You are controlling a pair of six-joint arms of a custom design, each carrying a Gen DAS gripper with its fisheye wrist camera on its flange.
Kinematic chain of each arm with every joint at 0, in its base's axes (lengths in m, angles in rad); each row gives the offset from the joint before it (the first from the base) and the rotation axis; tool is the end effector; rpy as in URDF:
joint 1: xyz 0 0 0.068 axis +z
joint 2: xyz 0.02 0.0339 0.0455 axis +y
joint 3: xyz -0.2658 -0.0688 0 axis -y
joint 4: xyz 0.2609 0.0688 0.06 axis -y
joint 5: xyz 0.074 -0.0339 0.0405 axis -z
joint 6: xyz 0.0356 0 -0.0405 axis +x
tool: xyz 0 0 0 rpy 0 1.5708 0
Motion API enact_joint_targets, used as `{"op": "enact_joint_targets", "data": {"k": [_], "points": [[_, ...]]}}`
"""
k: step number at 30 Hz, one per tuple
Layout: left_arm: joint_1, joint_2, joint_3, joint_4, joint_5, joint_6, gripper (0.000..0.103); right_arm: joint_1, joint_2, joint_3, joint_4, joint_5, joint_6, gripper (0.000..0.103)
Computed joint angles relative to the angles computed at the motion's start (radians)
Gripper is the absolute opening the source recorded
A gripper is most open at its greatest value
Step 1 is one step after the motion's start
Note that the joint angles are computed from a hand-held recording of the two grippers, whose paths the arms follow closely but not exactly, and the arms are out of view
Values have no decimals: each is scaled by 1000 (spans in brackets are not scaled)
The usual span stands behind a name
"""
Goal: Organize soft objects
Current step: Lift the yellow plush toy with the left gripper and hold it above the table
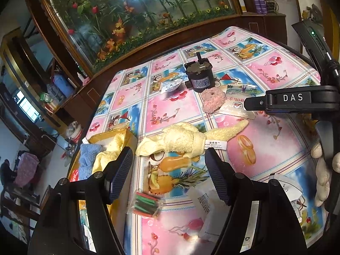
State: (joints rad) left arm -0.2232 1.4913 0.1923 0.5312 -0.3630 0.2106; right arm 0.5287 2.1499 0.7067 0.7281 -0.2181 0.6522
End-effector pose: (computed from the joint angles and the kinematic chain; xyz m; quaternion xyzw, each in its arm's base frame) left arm 0.2017 -0.0328 0.0687 0.1259 0.8993 0.1637 0.3854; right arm 0.2899 0.1783 0.0135 0.0107 0.9055 0.3119 0.2875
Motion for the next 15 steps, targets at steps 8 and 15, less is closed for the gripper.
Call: {"op": "enact_joint_targets", "data": {"k": [8,15], "points": [[11,17,-6,12,13,12,71,2,5,6,-5,-2,0,58],[130,14,68,-128,194,40,71,-6,-11,-19,23,22,16,58]]}}
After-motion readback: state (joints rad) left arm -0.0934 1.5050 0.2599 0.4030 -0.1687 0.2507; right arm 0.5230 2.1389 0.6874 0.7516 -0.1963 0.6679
